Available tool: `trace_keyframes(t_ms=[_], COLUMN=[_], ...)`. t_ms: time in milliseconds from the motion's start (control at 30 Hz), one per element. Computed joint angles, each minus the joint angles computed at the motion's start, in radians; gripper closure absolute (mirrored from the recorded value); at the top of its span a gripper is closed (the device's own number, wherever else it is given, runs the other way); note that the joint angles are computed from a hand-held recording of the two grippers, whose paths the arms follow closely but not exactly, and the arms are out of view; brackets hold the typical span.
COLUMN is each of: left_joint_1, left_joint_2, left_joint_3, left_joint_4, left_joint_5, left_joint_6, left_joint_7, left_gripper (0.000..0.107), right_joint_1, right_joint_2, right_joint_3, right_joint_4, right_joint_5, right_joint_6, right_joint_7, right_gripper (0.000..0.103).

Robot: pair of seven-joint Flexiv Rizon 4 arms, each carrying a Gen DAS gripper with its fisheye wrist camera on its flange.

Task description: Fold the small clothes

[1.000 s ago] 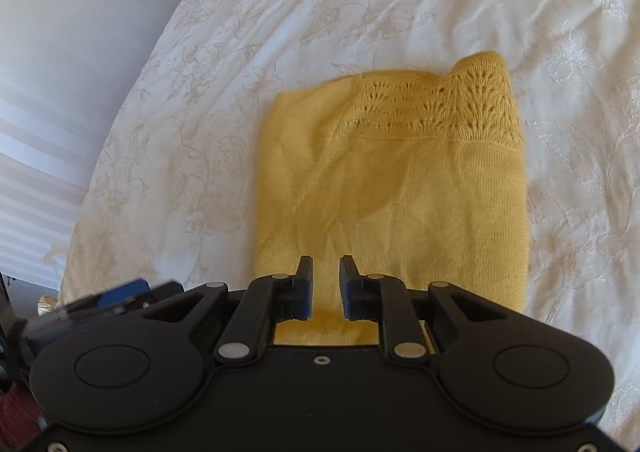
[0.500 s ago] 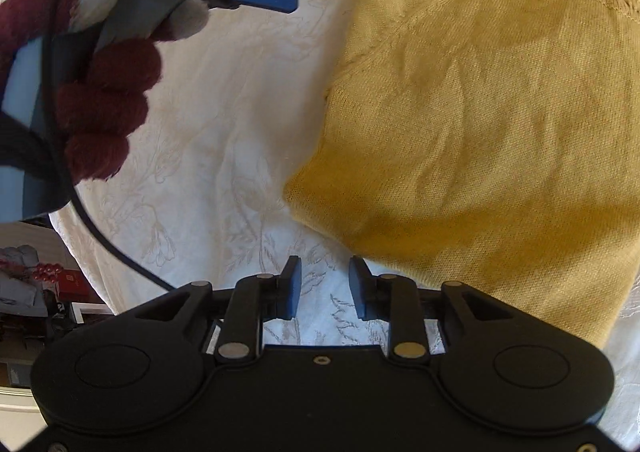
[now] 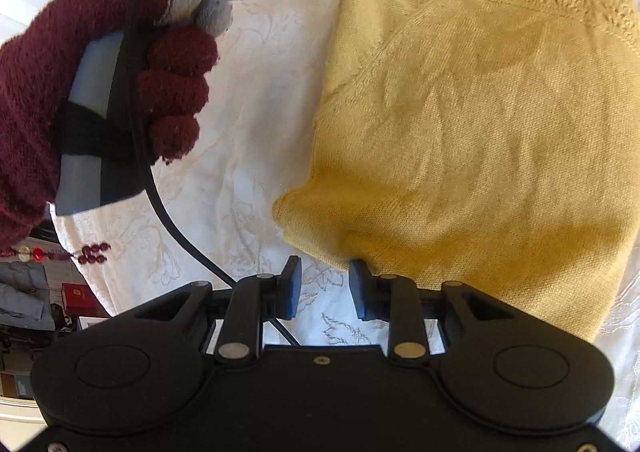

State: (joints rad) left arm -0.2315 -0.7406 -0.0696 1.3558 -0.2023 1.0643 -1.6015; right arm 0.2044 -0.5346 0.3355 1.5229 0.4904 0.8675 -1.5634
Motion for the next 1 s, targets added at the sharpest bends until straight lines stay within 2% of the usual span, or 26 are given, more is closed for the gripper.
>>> trace_keyframes(t_ms=[100,133,167,233,300,333,367,400,467,500,600,667,800,867,1000], left_joint_1=[-0.019,-0.017,0.001,0.042,0.056,0.062,0.075,0.089,0.124,0.139,0.169,0.167,0.148,0.133,0.108], left_joint_2=[0.001,-0.008,-0.01,-0.003,0.012,0.019,0.029,0.04,0.066,0.076,0.113,0.14,0.178,0.186,0.177], left_joint_3=[0.06,0.071,0.059,0.022,0.017,0.012,-0.003,-0.024,-0.078,-0.102,-0.161,-0.171,-0.166,-0.157,-0.135], left_joint_4=[-0.005,-0.02,-0.019,0.007,0.035,0.045,0.06,0.079,0.13,0.154,0.229,0.278,0.343,0.362,0.365], left_joint_5=[0.037,0.045,0.034,-0.004,-0.008,-0.007,-0.013,-0.028,-0.077,-0.106,-0.197,-0.24,-0.303,-0.325,-0.336], left_joint_6=[-0.056,-0.09,-0.109,-0.098,-0.056,-0.042,-0.031,-0.023,0.004,0.015,0.021,0.027,-0.001,-0.014,-0.066], left_joint_7=[-0.068,-0.085,-0.089,-0.078,-0.069,-0.052,-0.021,0.012,0.09,0.128,0.229,0.267,0.287,0.277,0.238], left_gripper=[0.1,0.1,0.099,0.099,0.098,0.098,0.096,0.093,0.072,0.069,0.05,0.026,0.021,0.013,0.013], right_joint_1=[-0.024,-0.032,-0.038,-0.045,-0.039,-0.041,-0.041,-0.048,-0.032,-0.018,-0.023,-0.047,-0.09,-0.12,-0.165], right_joint_2=[0.033,0.048,0.059,0.073,0.081,0.079,0.074,0.062,0.036,0.027,-0.011,-0.03,-0.071,-0.091,-0.127], right_joint_3=[0.007,0.005,0.0,-0.017,-0.047,-0.057,-0.067,-0.074,-0.104,-0.127,-0.138,-0.112,-0.069,-0.038,0.01], right_joint_4=[0.02,0.031,0.037,0.046,0.055,0.057,0.063,0.054,0.039,0.039,0.026,0.021,-0.006,-0.028,-0.074], right_joint_5=[0.027,0.036,0.04,0.039,0.015,0.004,-0.007,-0.019,-0.076,-0.117,-0.172,-0.176,-0.192,-0.184,-0.146], right_joint_6=[0.022,0.035,0.046,0.076,0.135,0.168,0.21,0.235,0.274,0.291,0.332,0.351,0.341,0.319,0.273], right_joint_7=[-0.026,-0.033,-0.037,-0.037,-0.014,-0.007,0.001,0.006,0.064,0.109,0.188,0.214,0.23,0.213,0.169], right_gripper=[0.063,0.058,0.05,0.044,0.043,0.035,0.021,0.016,0.013,0.012,0.004,0.001,0.001,0.001,0.001])
